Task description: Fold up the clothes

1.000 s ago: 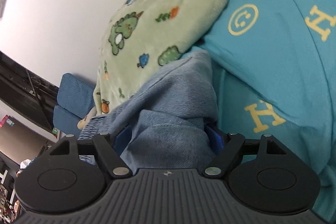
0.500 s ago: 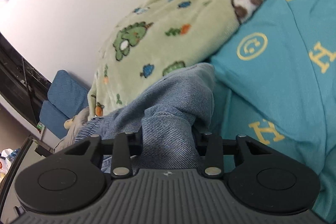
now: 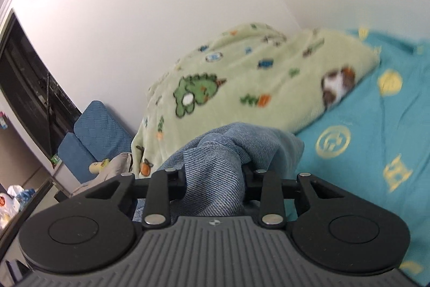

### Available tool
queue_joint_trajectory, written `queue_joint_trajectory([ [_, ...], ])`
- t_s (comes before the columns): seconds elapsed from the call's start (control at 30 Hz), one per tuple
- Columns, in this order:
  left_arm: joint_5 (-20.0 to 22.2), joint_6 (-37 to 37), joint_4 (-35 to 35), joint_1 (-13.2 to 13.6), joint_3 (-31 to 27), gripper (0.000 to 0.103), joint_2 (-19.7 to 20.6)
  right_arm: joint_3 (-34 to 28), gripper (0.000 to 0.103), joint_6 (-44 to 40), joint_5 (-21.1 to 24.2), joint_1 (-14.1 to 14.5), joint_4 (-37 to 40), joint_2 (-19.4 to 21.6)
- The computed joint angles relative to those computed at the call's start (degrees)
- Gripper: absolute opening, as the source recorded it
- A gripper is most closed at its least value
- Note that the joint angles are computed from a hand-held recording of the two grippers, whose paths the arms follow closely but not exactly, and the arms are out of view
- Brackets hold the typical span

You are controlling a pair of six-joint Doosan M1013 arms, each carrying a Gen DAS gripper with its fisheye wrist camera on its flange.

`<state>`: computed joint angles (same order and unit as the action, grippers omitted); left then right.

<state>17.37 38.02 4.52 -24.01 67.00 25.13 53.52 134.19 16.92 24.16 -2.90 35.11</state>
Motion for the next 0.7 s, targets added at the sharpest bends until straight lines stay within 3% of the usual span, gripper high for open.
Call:
queue_joint_trajectory([
  [0.37, 2.7, 12.2, -9.4, -7.2, -11.9, 0.026, 5.0, 10.9, 0.033, 12.6, -2.6, -5.1, -17.5, -11.9],
  [0.7, 9.2, 19.6, -16.1, -12.6, -27.6, 0.026, 15.2, 22.3, 0.033, 25.2, -5.4, -11.9, -34.2, -20.2],
])
